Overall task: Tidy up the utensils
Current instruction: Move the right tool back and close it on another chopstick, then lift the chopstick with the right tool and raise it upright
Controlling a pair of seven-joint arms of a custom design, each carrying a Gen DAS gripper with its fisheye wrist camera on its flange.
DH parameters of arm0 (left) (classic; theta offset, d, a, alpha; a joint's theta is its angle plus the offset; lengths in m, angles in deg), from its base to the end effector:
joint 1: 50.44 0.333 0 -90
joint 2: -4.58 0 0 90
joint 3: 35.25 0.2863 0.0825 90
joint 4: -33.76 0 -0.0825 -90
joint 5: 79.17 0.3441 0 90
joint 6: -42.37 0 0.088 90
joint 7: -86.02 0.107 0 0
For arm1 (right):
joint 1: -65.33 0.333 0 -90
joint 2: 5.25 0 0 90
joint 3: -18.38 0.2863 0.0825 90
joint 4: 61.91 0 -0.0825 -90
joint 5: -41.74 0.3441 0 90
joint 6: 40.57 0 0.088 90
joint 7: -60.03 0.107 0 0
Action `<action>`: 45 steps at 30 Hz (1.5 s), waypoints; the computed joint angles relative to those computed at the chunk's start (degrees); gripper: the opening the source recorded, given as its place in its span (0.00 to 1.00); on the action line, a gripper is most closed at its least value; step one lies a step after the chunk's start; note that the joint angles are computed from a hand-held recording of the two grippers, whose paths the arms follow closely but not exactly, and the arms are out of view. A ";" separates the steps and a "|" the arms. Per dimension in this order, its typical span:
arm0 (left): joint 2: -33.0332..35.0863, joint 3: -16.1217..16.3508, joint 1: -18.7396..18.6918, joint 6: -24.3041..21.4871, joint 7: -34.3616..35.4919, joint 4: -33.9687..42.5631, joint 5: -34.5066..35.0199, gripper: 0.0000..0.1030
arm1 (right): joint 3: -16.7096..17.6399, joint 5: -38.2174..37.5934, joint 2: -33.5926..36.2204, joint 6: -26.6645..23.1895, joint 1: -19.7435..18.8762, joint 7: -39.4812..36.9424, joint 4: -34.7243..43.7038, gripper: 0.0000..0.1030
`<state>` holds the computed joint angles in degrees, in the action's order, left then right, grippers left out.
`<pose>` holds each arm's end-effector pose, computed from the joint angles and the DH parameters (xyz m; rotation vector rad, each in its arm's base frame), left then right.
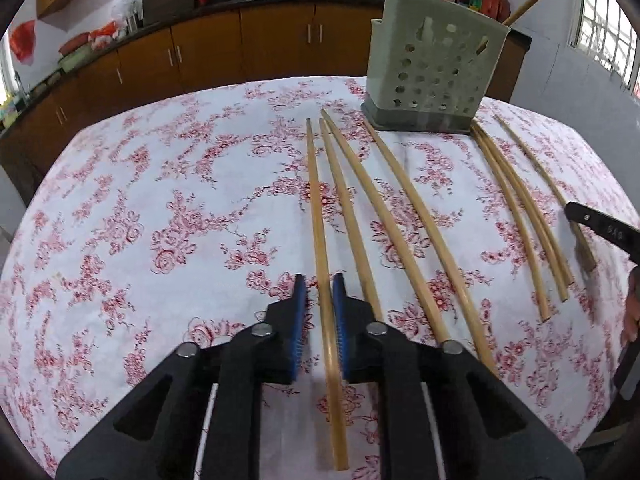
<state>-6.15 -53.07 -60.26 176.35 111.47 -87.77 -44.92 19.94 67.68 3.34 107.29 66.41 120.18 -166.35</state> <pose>0.4472 -0.2332 0.5192 -2.0457 1.5088 -0.5057 0.6057 0.0193 0.5059 -1.9769 1.5280 -0.4217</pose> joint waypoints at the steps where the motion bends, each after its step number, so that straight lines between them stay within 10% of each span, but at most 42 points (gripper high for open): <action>1: 0.10 -0.11 0.09 -0.61 -0.21 0.25 0.37 0.08 | 0.02 0.05 0.02 0.02 -0.02 -0.13 -0.01 0.08; 45: 0.49 1.94 3.77 0.40 -1.10 0.26 2.52 0.09 | 0.90 1.14 1.38 1.17 -0.31 -1.47 1.06 0.08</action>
<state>-5.67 -51.12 -56.49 176.75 110.37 -87.52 -42.40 20.84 68.83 4.72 108.46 66.10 118.70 -165.29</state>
